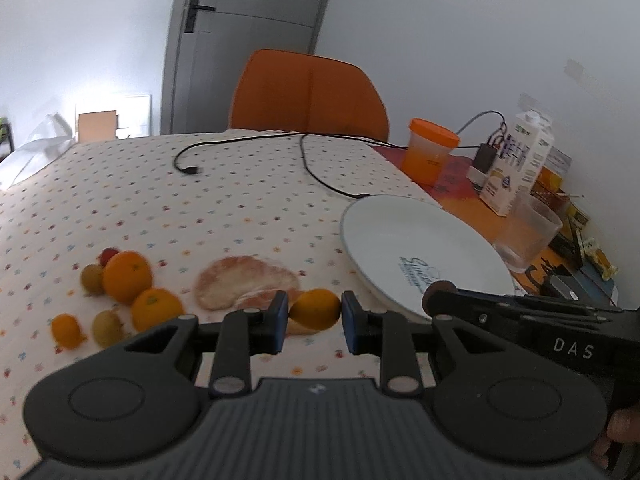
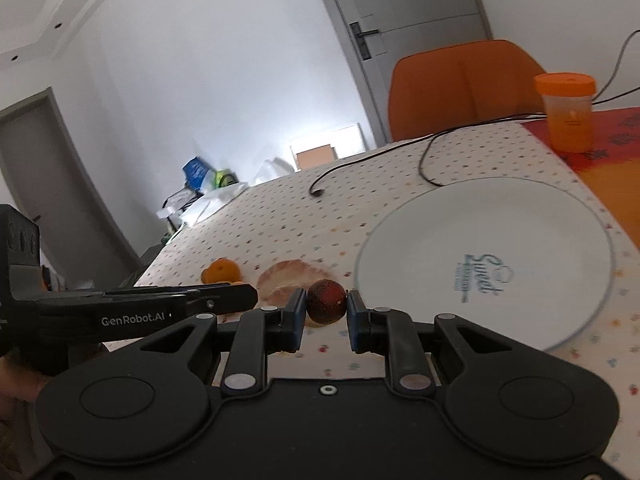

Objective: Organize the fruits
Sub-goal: 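Carry the small orange with left gripper while right gripper drops the plum onto the plate, then lower the small orange onto the white plate and open the left gripper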

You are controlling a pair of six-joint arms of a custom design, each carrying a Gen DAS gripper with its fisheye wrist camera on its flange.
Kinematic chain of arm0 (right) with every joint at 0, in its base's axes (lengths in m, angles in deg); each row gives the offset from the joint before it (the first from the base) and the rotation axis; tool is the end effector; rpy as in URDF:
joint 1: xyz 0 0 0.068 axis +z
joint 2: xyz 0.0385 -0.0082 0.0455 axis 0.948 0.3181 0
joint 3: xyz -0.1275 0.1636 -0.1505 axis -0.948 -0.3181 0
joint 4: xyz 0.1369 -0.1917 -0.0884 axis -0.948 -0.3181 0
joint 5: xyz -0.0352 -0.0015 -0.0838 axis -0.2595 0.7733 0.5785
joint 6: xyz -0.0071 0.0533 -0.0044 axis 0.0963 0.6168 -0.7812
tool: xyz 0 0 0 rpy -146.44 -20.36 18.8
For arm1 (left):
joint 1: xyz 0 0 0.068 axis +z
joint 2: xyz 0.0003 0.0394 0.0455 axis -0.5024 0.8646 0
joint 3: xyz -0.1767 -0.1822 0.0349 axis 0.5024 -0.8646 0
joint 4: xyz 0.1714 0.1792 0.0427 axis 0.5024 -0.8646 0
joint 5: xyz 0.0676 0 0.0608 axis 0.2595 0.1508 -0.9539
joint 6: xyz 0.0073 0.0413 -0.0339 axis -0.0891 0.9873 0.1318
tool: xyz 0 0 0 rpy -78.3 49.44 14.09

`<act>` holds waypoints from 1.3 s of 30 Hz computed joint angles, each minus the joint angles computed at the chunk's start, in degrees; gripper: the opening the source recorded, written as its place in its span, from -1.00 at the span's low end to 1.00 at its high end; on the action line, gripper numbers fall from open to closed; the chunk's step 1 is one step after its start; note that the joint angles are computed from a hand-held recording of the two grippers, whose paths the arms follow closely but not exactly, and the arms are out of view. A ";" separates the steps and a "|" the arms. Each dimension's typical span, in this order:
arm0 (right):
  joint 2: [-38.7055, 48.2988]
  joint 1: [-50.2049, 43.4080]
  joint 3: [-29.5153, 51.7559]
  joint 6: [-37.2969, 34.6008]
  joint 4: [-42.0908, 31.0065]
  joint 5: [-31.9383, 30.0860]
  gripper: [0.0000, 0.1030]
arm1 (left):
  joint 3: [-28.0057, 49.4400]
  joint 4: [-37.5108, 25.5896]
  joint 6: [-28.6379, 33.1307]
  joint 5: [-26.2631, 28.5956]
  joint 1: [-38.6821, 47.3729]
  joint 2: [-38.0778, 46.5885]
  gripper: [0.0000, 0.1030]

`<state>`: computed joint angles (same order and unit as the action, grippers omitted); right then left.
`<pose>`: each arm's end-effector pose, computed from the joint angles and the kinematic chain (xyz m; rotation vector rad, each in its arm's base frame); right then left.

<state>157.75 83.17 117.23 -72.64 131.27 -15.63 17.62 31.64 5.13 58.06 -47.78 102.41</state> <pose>0.3326 0.0885 0.0542 -0.4419 2.1261 0.7847 0.2486 -0.0751 0.0474 -0.0855 2.1991 -0.2479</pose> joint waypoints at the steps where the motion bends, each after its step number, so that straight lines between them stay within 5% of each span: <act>1: 0.17 -0.50 -0.18 0.11 0.41 0.02 -0.61 | 0.78 -0.54 0.18 -0.15 -0.54 0.28 -0.48; 39: 3.96 -11.45 -0.40 1.63 3.78 -1.94 -0.45 | 18.87 -12.17 2.32 -1.99 -8.28 8.12 -0.47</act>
<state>161.71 71.71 116.83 -71.01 135.06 -17.57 36.50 19.47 7.44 56.08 -56.05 110.53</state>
